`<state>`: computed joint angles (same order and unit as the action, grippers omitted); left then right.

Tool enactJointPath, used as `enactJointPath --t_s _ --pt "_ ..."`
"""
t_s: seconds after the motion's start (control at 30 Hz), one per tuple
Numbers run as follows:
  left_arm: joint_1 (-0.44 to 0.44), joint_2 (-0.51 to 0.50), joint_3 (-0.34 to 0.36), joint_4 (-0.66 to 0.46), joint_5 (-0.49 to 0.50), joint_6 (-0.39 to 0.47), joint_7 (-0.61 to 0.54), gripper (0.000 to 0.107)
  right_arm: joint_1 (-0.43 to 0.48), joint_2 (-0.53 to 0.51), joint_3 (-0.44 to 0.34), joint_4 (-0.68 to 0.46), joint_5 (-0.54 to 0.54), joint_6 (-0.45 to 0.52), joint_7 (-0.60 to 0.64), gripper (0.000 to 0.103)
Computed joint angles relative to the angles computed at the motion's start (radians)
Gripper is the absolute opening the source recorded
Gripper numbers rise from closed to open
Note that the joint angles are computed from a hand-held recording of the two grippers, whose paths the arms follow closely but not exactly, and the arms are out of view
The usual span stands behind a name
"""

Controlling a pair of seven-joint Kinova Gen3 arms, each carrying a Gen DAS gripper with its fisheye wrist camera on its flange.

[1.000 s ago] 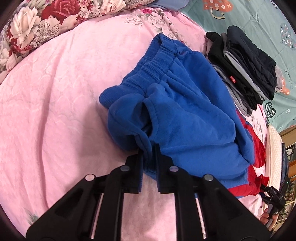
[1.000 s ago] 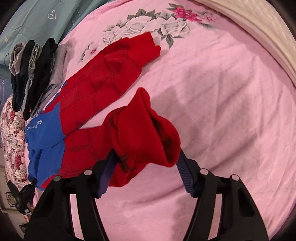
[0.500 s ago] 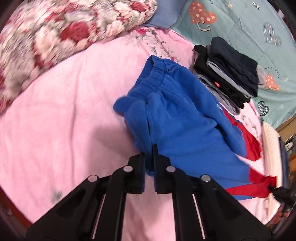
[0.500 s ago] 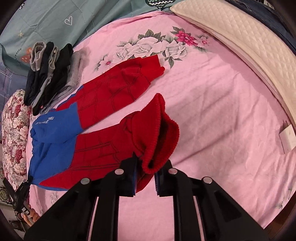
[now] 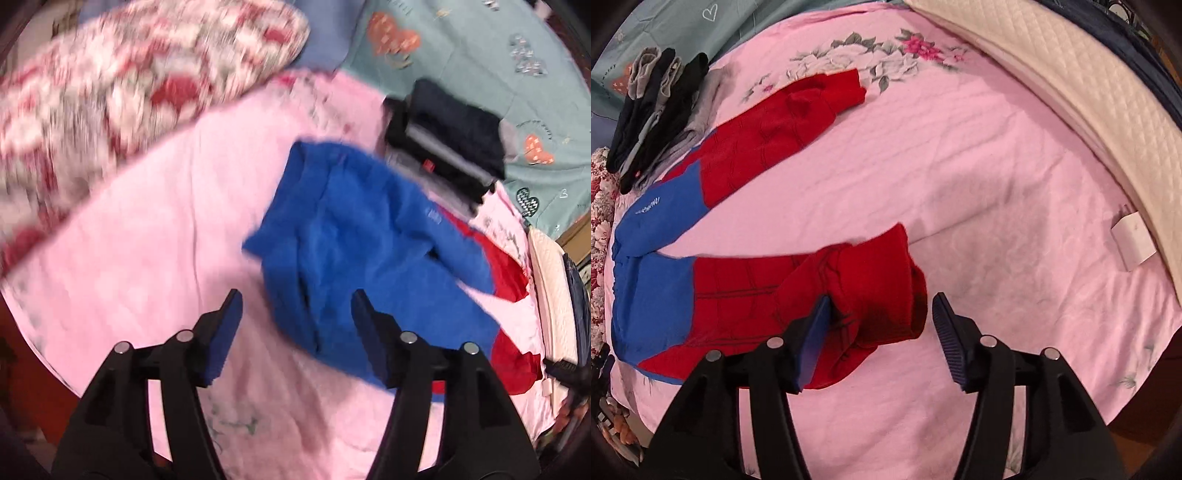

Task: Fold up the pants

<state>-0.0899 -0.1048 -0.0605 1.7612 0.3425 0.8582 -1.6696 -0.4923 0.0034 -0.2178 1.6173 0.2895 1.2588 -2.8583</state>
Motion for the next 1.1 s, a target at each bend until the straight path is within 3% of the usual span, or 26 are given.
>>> enactJointPath --t_s 0.13,0.27,0.3,0.4,0.5,0.57,0.6,0.63,0.73,0.83,0.97,1.03,1.1 --pt "0.016 0.118 0.015 -0.175 0.023 0.087 -0.048 0.071 0.006 0.016 0.027 -0.104 0.085 0.059 0.026 0.067" --pt "0.017 0.302 0.063 -0.345 0.032 0.143 -0.054 0.069 0.156 0.108 0.038 -0.181 -0.006 -0.085 0.189 0.068" --pt "0.017 0.348 0.079 -0.384 0.011 0.163 -0.044 0.064 0.177 0.136 0.057 -0.196 -0.039 -0.109 0.23 0.068" --pt "0.033 0.464 0.099 -0.488 -0.062 0.257 -0.002 0.035 0.27 0.225 0.054 -0.244 -0.157 -0.163 0.337 0.065" --pt "0.015 0.519 0.123 -0.51 -0.077 0.28 0.019 0.029 0.256 0.29 0.118 -0.295 -0.205 -0.179 0.368 0.063" --pt "0.033 0.511 0.113 -0.495 -0.088 0.255 0.003 0.029 0.288 0.32 0.101 -0.304 -0.223 -0.202 0.374 0.042" --pt "0.035 0.511 0.118 -0.498 -0.103 0.259 0.007 0.029 0.293 0.338 0.094 -0.315 -0.217 -0.196 0.365 0.023" --pt "0.037 0.504 0.118 -0.49 -0.109 0.258 0.007 0.029 0.279 0.353 0.101 -0.331 -0.194 -0.174 0.367 0.016" --pt "0.034 0.486 0.124 -0.464 -0.109 0.26 -0.003 0.029 0.164 0.335 0.184 -0.352 -0.087 -0.137 0.318 0.012" --pt "0.019 0.461 0.128 -0.415 -0.091 0.228 -0.043 0.028 0.066 0.312 0.256 -0.37 0.018 -0.065 0.261 0.012" --pt "0.019 0.48 0.125 -0.445 -0.09 0.248 -0.043 0.029 0.134 0.369 0.202 -0.381 -0.016 -0.005 0.297 0.014" --pt "0.023 0.488 0.121 -0.48 -0.099 0.295 -0.048 0.029 0.106 0.412 0.208 -0.407 0.016 0.041 0.331 0.039" --pt "0.011 0.498 0.132 -0.525 -0.094 0.36 -0.064 0.032 0.03 0.443 0.257 -0.451 0.081 0.122 0.345 0.054"
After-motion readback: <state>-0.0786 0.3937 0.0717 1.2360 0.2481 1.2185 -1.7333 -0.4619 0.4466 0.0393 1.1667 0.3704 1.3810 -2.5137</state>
